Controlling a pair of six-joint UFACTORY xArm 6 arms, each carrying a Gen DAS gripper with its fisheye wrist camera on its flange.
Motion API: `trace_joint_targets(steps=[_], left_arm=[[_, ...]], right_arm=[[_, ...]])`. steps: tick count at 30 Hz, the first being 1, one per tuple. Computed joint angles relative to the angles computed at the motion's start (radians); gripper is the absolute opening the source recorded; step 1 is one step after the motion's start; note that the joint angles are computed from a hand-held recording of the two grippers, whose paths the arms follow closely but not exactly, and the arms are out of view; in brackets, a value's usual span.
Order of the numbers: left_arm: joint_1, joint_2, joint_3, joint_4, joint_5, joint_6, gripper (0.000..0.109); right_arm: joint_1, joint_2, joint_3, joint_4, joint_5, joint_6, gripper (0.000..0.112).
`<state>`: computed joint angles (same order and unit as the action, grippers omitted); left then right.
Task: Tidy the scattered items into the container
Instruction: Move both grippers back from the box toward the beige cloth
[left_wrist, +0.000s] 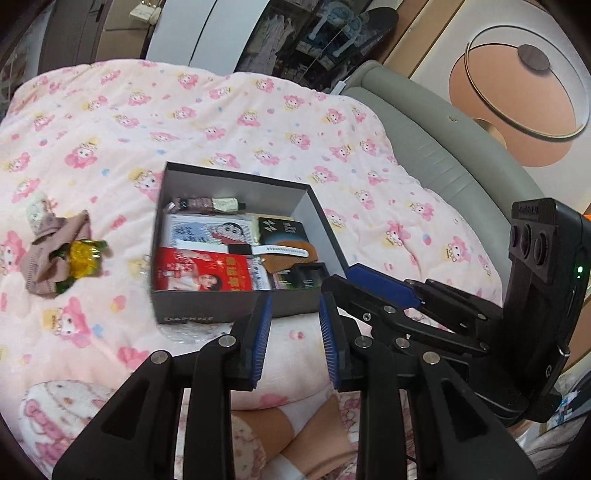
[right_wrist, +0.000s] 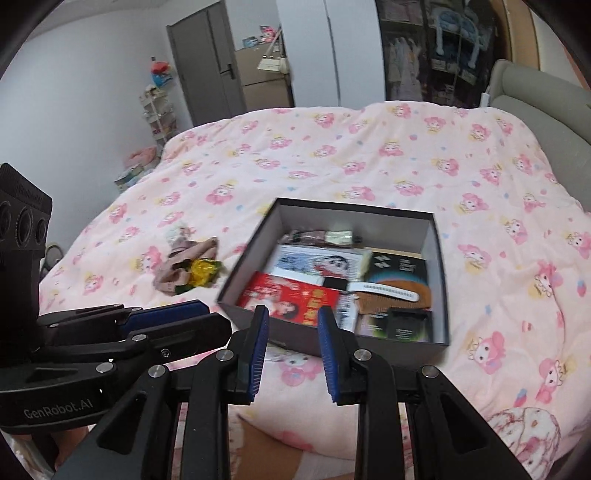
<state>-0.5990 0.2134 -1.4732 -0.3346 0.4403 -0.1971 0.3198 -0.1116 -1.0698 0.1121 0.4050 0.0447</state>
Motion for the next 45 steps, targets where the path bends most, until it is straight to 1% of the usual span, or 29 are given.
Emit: trace_joint_targets(steps=[2,5,9,10,11,13,19,22,26,28,29,31,32,34,35,37,39,42,44,45], left_arm=[[0.004,-0.026,0.032,0.003,-0.011,-0.001,0.025],[0.01,-0.058,0.078,0.008,-0.031,-0.005,0.025],[0.023,-0.093,0.132,0.001,-0.05,-0.009,0.025],[0.027,-0.104,0.147,-0.012,-0.055,0.0,0.025],[0.033,-0.117,0.168,-0.012,-0.061,-0.002,0.025],[0.047,-0.141,0.205,0.006,-0.064,-0.022,0.025],[0.103,-0.218,0.33,0.004,-0.093,-0.058,0.025],[0.14,-0.251,0.382,-0.013,-0.11,-0.061,0.025],[0.193,-0.276,0.434,-0.037,-0.128,-0.059,0.025],[0.216,-0.275,0.446,-0.093,-0.134,-0.019,0.025],[0.231,-0.272,0.449,-0.126,-0.134,0.005,0.025],[0.258,-0.258,0.448,-0.115,-0.129,-0.001,0.026],[0.272,-0.247,0.444,-0.104,-0.122,-0.018,0.029],[0.303,-0.224,0.433,-0.126,-0.107,-0.015,0.029],[0.32,-0.21,0.427,-0.15,-0.102,0.003,0.029],[0.347,-0.182,0.418,-0.147,-0.096,0.009,0.03],[0.373,-0.143,0.398,-0.187,-0.082,0.047,0.03],[0.401,-0.084,0.362,-0.245,-0.065,0.102,0.031],[0.421,-0.04,0.327,-0.34,-0.048,0.177,0.035],[0.43,-0.016,0.306,-0.368,-0.039,0.198,0.037]], right_arm=[[0.015,-0.002,0.0,-0.045,-0.005,0.03,0.024],[0.035,0.001,-0.009,-0.036,0.005,0.024,0.024],[0.061,0.011,-0.021,-0.14,0.008,0.097,0.024],[0.066,0.017,-0.027,-0.127,0.009,0.089,0.024],[0.073,0.026,-0.033,-0.083,0.012,0.061,0.024],[0.087,0.042,-0.045,-0.028,0.02,0.028,0.024],[0.15,0.14,-0.129,0.047,0.045,-0.021,0.024],[0.181,0.204,-0.197,0.098,0.066,-0.065,0.023],[0.216,0.305,-0.311,0.144,0.096,-0.113,0.023],[0.227,0.356,-0.37,0.16,0.123,-0.13,0.023],[0.232,0.392,-0.415,0.189,0.146,-0.154,0.023],[0.237,0.455,-0.491,0.232,0.182,-0.186,0.023],[0.238,0.484,-0.524,0.256,0.193,-0.202,0.023],[0.235,0.538,-0.584,0.322,0.217,-0.243,0.023],[0.228,0.579,-0.63,0.315,0.247,-0.214,0.023],[0.216,0.638,-0.693,0.298,0.278,-0.161,0.023],[0.207,0.695,-0.759,0.286,0.311,-0.138,0.023],[0.201,0.795,-0.897,0.258,0.372,-0.118,0.023],[0.198,0.875,-1.016,0.24,0.424,-0.102,0.023],[0.196,0.913,-1.074,0.239,0.45,-0.098,0.023]])
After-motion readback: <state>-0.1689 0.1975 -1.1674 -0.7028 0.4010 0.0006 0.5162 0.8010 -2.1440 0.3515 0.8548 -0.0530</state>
